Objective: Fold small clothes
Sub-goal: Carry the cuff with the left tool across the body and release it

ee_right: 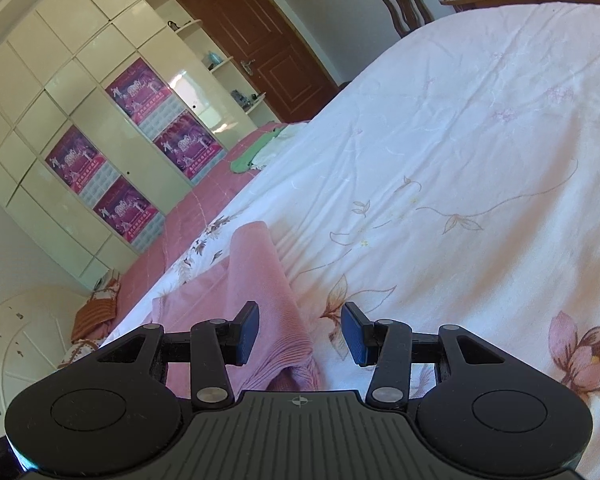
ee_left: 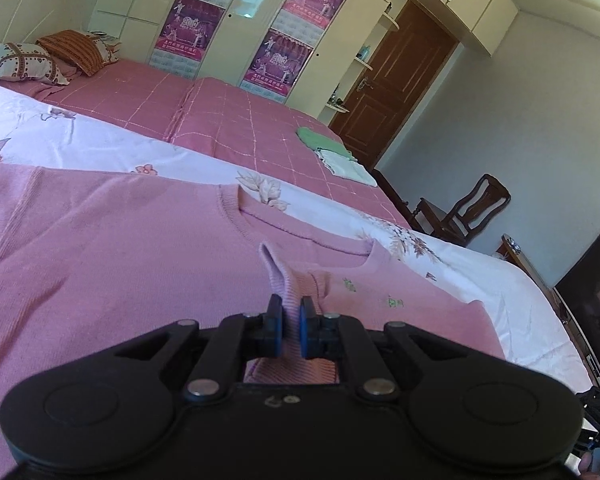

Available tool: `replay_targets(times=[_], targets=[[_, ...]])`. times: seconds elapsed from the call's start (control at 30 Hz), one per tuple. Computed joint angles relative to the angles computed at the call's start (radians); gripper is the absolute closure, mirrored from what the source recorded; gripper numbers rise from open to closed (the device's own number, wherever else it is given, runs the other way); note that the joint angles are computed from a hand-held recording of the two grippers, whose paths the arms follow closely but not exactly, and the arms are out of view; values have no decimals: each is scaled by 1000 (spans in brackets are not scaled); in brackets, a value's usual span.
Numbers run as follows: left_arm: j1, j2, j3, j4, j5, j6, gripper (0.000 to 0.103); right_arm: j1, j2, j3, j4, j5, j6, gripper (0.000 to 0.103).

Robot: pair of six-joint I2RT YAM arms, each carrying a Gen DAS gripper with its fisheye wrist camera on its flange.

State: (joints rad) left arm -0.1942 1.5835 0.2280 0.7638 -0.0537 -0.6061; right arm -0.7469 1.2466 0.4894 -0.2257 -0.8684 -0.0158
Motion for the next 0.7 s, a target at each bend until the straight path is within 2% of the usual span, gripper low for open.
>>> replay_targets(times=[0.27, 0.47, 0.57, 0.6, 0.63, 0.67, 0.7], targets=[[109, 39, -29, 39, 63, 50, 96, -43, 52, 57, -112, -87, -16, 57], [124, 128, -3, 61, 84, 64, 96, -10, 80, 78, -128, -110, -33, 57], [131, 173, -4, 96, 91, 64, 89, 31, 63, 62, -114, -113, -86, 57], [133, 181, -9, 114, 93, 64, 88, 64, 58, 61, -115, -69, -122, 61], [134, 184, -14, 127, 93, 64, 86, 118, 56, 61, -110, 31, -151, 74], [133, 181, -14, 123, 93, 69, 85, 172, 58, 57, -92, 148, -164, 79], [130, 175, -9, 109, 88, 77, 85, 180, 47, 40, -63, 169, -188, 85]])
